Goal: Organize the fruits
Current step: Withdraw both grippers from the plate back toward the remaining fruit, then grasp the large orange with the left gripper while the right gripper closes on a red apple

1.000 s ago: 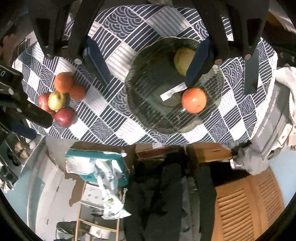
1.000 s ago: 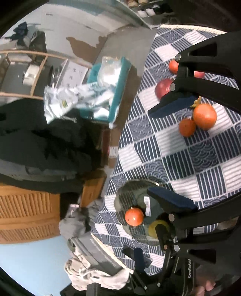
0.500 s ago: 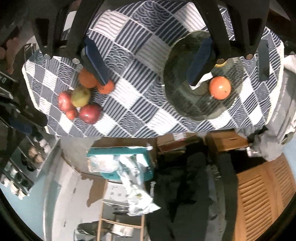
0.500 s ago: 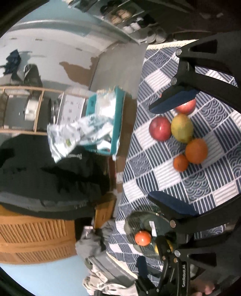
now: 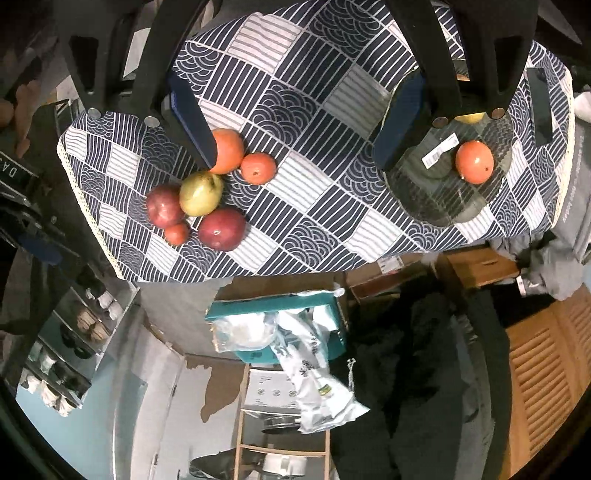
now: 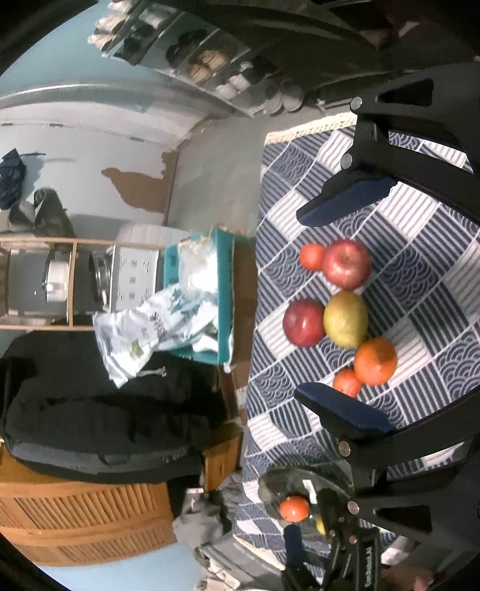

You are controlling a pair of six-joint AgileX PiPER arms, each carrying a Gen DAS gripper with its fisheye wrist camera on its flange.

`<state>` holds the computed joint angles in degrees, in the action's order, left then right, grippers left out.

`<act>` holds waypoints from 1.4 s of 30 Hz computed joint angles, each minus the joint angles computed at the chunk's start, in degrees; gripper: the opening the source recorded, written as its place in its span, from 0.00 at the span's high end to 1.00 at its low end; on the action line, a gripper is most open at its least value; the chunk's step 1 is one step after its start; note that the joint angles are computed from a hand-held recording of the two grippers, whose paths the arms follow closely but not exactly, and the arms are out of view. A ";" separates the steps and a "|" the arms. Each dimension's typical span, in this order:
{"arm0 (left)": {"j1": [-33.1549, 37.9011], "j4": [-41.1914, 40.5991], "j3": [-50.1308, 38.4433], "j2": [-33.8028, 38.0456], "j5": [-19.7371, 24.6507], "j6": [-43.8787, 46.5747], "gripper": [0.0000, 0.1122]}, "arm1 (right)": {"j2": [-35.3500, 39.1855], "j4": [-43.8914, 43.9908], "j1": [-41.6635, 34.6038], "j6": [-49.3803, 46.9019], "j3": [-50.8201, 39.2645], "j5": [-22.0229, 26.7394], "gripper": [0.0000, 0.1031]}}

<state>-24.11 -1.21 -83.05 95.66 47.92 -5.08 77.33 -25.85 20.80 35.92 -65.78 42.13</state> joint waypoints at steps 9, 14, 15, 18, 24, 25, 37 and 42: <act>-4.78 3.71 -2.14 2.79 0.37 -5.24 0.20 | -1.97 3.18 -5.89 -4.26 3.35 -0.59 0.16; -6.41 3.24 -4.50 6.80 1.78 -6.91 0.20 | -0.04 5.21 -8.31 -6.52 4.40 -1.34 0.16; -6.55 3.10 -4.87 7.40 2.04 -6.96 0.20 | 0.34 5.82 -8.81 -7.19 4.70 -1.71 0.16; -7.40 3.60 -6.25 9.86 2.82 -7.81 0.20 | 1.81 6.81 -9.95 -8.30 5.48 -2.38 0.16; -9.36 5.62 -8.63 14.84 4.09 -9.46 0.20 | 5.15 9.78 -12.26 -11.13 7.12 -3.57 0.16; -9.36 5.40 -8.94 15.45 4.14 -9.41 0.20 | 6.03 9.81 -12.55 -11.20 7.33 -3.56 0.16; -11.29 3.68 -11.63 23.39 4.01 -9.04 0.20 | 13.22 13.09 -14.90 -14.51 7.54 -4.08 0.16; -12.00 3.17 -13.44 25.97 4.47 -8.69 0.20 | 14.29 14.71 -16.39 -16.10 7.70 -4.40 0.16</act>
